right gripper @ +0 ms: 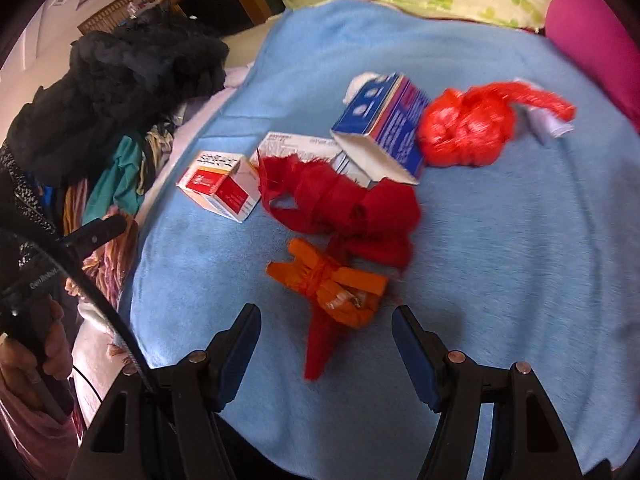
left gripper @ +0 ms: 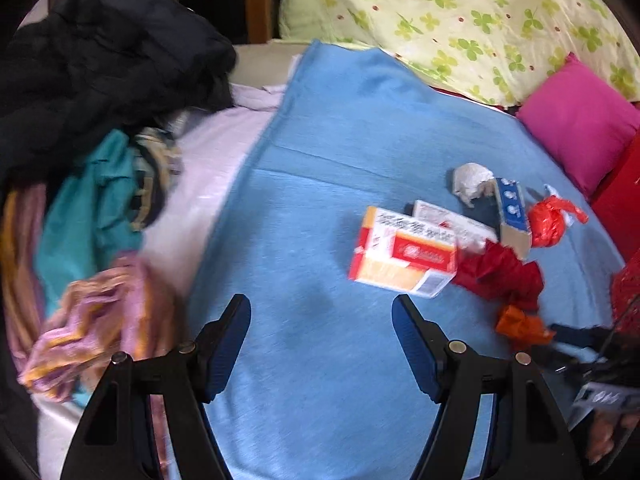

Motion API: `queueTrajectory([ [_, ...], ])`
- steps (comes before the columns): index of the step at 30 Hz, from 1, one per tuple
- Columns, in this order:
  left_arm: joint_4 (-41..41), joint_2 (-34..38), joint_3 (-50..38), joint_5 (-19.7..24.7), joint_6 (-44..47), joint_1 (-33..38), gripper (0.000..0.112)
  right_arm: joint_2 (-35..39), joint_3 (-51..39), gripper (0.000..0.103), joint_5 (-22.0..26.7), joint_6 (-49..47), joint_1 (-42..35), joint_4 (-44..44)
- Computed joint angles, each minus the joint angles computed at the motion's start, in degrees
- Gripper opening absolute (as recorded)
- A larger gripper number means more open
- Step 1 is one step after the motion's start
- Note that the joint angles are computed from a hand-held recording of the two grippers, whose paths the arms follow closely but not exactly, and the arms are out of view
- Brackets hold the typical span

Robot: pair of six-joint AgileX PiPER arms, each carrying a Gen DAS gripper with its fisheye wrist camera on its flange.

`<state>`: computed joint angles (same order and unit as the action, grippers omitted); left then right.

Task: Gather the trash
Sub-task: 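Move both tools back toward the remaining trash on the towel, then grasp the white-red medicine box with left tool while right grasps orange bundle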

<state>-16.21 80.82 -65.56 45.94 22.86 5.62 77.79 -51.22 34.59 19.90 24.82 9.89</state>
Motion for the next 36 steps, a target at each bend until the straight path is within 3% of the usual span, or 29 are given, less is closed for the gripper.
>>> queueTrajectory([
  [6,-3.9,8.2,-6.7,2.5,0.4,-4.2,0.074,7.5,-3.6,0.071,-2.5,0.7,0.9,-1.9],
  [10,-0.9,12.1,-9.4,1.8,-2.2,-8.5,0.076,8.9,-4.2,0.070,-3.8,6.9,3.8,-10.1],
  [12,-0.8,13.0,-9.6,1.4,-2.3,-9.6,0.080,9.6,-4.7,0.053,-3.2,11.2,5.4,-15.8],
  [17,-0.7,14.0,-9.4,0.6,-3.2,-10.6,0.085,9.9,-4.2,0.050,-4.4,12.4,5.9,-18.8],
  [22,-4.7,12.6,-7.9,1.1,0.2,-9.5,0.085,8.2,-1.7,0.048,-6.3,13.7,6.3,-21.2],
  [26,-0.9,11.8,-6.4,-0.2,-2.3,-12.3,0.085,6.0,0.9,0.048,-7.6,14.6,6.4,-20.8],
  [32,-5.3,8.0,-3.5,-0.9,-0.3,-12.0,0.085,-0.5,5.3,0.048,-4.6,18.4,7.2,-24.1],
  [36,4.8,10.3,-4.9,-3.1,-10.3,-16.0,0.085,-4.8,8.1,0.048,-3.0,21.0,7.3,-25.7],
])
